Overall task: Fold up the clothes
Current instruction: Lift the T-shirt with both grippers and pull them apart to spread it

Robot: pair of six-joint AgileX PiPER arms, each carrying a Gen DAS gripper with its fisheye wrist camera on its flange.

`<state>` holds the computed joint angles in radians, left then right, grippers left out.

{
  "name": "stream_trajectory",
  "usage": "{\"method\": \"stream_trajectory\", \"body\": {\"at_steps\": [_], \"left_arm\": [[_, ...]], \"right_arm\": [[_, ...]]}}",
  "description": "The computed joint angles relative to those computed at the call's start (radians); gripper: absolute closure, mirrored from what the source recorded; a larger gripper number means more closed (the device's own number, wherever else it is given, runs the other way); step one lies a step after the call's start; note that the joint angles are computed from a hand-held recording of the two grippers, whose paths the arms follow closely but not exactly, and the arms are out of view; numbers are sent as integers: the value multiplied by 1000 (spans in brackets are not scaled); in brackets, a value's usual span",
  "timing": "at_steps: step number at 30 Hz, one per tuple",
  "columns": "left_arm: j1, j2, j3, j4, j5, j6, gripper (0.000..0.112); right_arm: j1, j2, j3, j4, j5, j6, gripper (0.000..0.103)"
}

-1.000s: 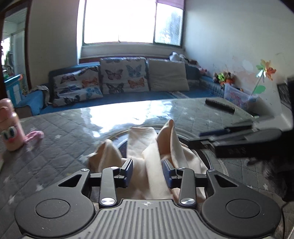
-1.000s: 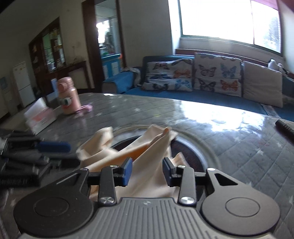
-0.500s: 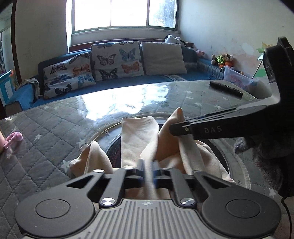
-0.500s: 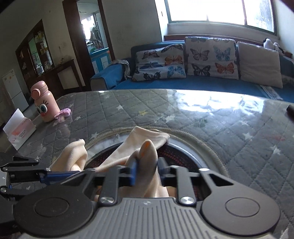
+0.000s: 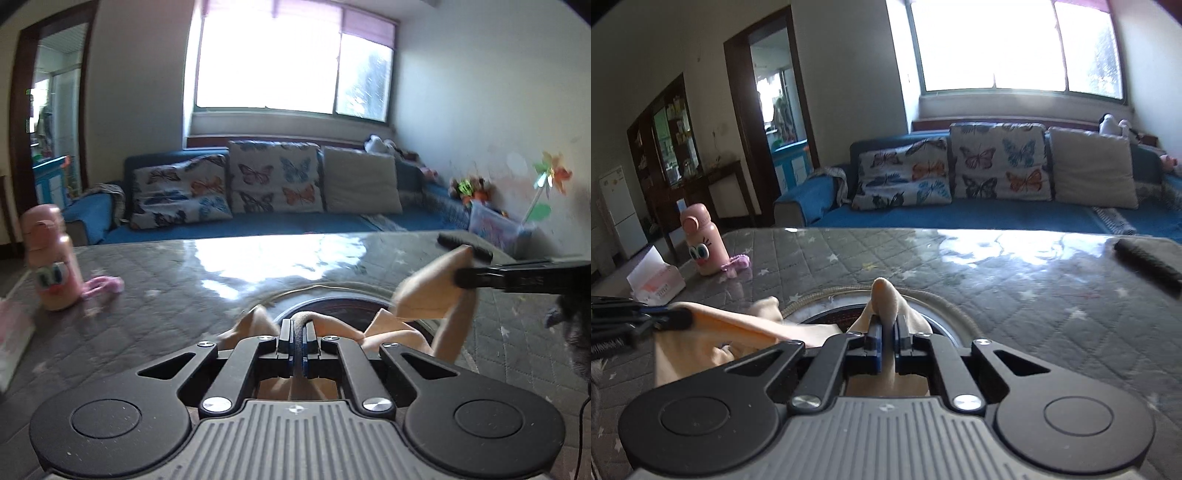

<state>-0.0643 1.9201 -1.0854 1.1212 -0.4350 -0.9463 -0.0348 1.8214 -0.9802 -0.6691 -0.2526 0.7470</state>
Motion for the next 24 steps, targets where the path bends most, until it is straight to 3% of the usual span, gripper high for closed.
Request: {"method": "stream_trajectory", "body": {"at_steps": [6,17,24], "left_arm": [[114,-135,180,-32,-67,15,108],[328,-309,382,239,-160,-186,108],[380,-309,408,403,-150,-261,103]], "right_arm": [[-45,-161,198,116,-53,-125,98],[-126,-421,455,60,-36,-44,98],[-158,-411,515,0,17,44,94]]}}
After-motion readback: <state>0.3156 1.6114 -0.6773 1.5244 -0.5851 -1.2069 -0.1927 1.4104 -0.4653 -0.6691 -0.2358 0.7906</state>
